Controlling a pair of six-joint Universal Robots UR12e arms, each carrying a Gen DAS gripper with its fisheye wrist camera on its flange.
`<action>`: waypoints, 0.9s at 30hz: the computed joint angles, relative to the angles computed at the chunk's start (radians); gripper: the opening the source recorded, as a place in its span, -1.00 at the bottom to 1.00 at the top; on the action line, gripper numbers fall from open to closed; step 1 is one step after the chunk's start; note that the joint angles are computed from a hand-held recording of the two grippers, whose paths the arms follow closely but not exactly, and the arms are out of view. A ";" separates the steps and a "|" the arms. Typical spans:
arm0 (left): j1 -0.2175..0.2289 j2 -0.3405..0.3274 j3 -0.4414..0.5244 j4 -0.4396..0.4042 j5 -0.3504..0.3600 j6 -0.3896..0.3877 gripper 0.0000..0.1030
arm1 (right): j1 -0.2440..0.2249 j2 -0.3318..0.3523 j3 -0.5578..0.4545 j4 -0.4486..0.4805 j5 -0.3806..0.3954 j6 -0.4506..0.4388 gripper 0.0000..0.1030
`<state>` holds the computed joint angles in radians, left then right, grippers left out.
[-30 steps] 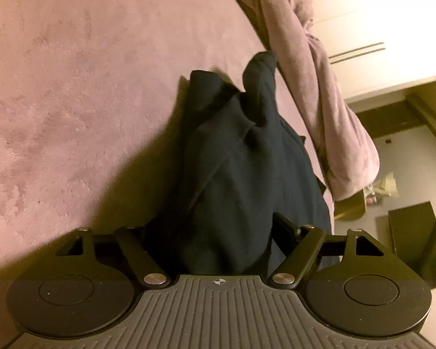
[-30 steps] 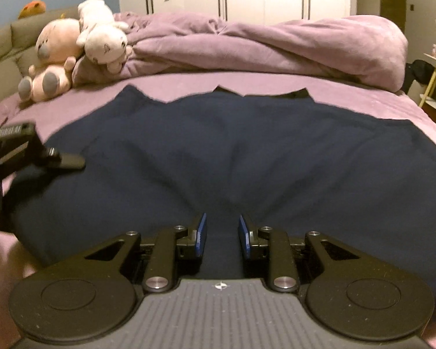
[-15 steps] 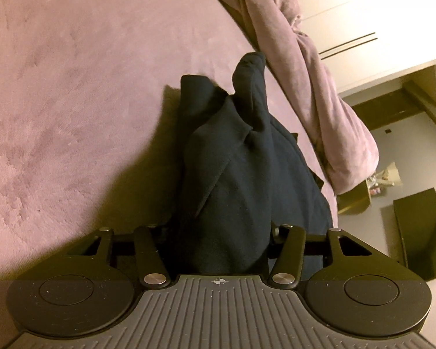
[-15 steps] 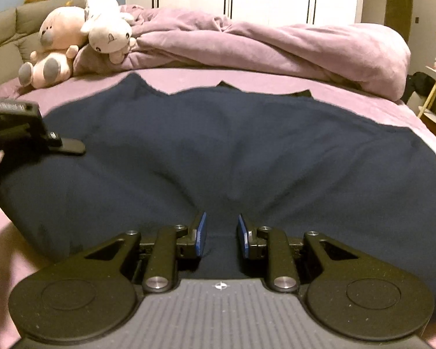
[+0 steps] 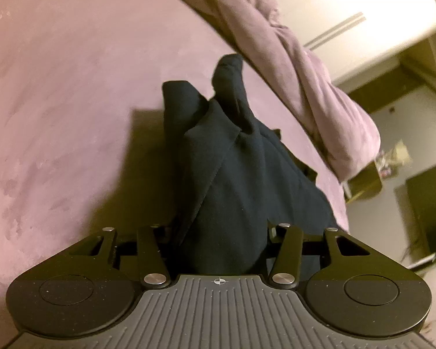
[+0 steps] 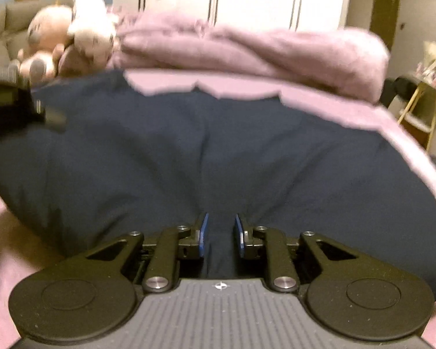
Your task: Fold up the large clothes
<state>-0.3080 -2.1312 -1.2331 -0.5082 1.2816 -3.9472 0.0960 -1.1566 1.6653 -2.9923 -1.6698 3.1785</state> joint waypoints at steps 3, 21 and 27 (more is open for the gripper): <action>-0.011 0.002 0.023 -0.020 0.024 0.037 0.00 | -0.009 -0.002 -0.019 0.055 0.026 -0.008 -0.63; -0.182 -0.231 0.494 -0.236 -0.050 0.336 -0.04 | -0.180 -0.120 0.173 -0.227 0.020 0.441 -0.58; -0.250 -0.291 0.534 -0.266 0.051 0.481 0.11 | -0.230 -0.156 0.240 -0.200 0.042 0.535 -0.58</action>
<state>-0.5580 -2.4217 -0.6991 -0.7739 1.3328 -3.4666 -0.1343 -1.3126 1.9052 -3.1920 -1.6276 3.7131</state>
